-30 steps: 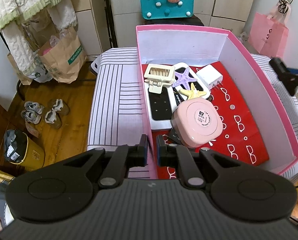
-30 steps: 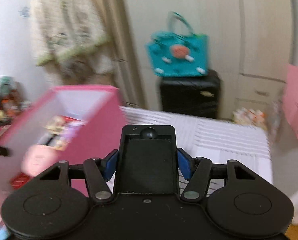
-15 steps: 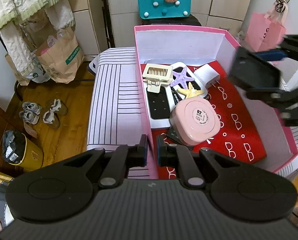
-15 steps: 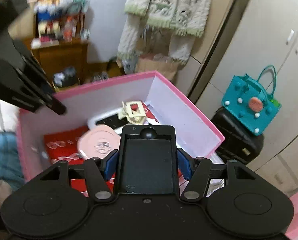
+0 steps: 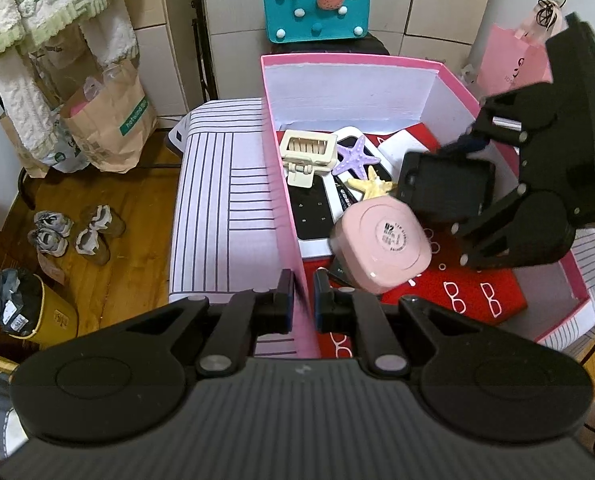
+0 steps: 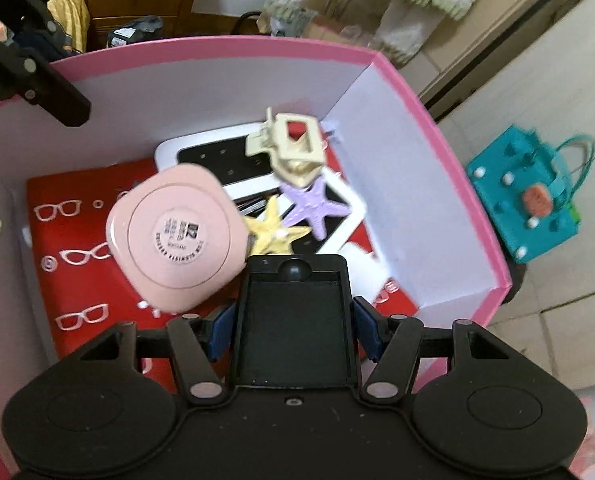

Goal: Organize rigid objects
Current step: 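Carry the black phone case into the box and release it, then grasp the silver key ring on the sheet with the right tool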

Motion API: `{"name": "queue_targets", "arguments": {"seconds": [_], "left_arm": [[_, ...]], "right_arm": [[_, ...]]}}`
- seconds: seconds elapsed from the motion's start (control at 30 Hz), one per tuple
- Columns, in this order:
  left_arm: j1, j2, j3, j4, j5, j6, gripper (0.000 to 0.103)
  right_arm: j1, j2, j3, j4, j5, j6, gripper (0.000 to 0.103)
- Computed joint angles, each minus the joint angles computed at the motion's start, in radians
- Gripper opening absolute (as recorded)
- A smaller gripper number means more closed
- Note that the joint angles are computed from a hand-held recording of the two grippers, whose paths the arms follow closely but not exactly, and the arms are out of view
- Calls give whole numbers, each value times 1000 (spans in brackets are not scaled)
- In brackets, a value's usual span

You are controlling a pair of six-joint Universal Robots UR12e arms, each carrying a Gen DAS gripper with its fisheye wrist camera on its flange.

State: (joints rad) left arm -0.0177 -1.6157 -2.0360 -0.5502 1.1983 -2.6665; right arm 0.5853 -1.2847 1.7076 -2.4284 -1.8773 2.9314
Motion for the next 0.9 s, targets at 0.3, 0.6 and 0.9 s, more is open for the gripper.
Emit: {"name": "queue_targets", "arguments": {"seconds": [0.3, 0.6, 0.9], "left_arm": [[10, 0, -6, 8, -23, -7, 9], [9, 2, -8, 9, -19, -14, 9], [9, 3, -14, 22, -19, -9, 9]], "right_arm": [[-44, -23, 2, 54, 237, 170, 66], [-33, -83, 116, -251, 210, 268, 72], [-62, -209, 348, -673, 142, 370, 72]]}}
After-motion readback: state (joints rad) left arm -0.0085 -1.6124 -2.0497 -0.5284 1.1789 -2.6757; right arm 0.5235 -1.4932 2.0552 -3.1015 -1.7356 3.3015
